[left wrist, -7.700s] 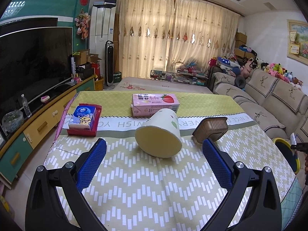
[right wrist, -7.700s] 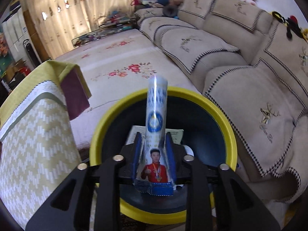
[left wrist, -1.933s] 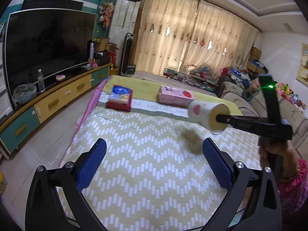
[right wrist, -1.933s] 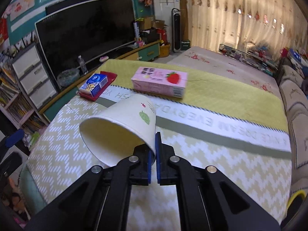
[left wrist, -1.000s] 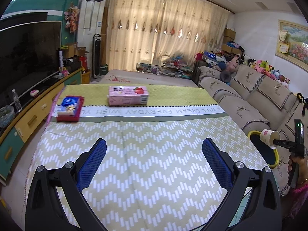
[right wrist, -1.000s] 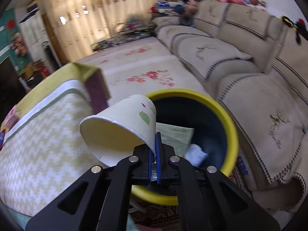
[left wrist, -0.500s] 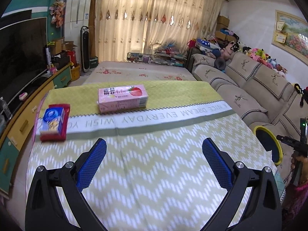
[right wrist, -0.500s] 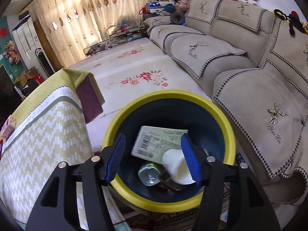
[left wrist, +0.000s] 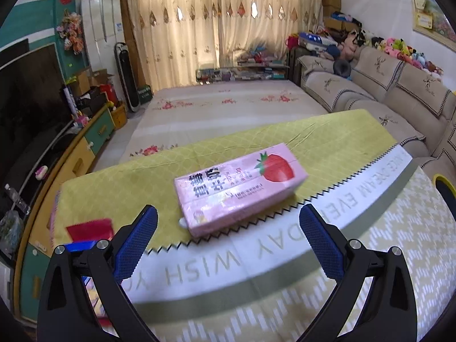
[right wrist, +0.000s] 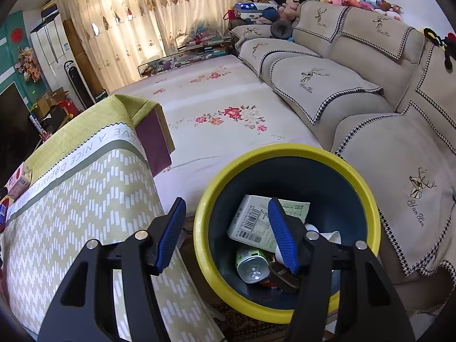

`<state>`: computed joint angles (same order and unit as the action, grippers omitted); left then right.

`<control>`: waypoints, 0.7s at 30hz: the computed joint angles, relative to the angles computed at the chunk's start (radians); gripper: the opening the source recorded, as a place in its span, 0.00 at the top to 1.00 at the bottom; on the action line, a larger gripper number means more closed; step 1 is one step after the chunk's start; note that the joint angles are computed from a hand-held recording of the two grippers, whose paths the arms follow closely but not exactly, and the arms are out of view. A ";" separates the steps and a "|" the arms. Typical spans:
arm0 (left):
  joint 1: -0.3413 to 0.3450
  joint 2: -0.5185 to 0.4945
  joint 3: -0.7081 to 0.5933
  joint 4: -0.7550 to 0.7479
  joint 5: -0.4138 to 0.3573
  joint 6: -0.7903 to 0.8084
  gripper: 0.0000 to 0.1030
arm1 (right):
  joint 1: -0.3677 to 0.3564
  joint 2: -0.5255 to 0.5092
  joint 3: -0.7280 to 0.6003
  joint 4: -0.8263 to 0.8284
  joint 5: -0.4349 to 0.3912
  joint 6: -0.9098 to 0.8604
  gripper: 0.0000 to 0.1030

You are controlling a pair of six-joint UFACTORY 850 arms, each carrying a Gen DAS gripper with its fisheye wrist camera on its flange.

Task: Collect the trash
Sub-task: 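Reach and grasp the pink strawberry milk carton with the left gripper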

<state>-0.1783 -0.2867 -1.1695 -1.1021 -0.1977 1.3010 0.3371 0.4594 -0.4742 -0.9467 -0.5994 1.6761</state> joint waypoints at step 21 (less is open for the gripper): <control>-0.002 -0.055 -0.124 0.177 -0.166 -0.075 0.05 | -0.024 -0.030 -0.007 -0.011 0.065 -0.024 0.44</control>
<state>-0.1801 -0.3421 -1.2935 -0.9248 -0.3638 1.2265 0.3129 0.4295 -0.4814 -0.9577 -0.5341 1.6521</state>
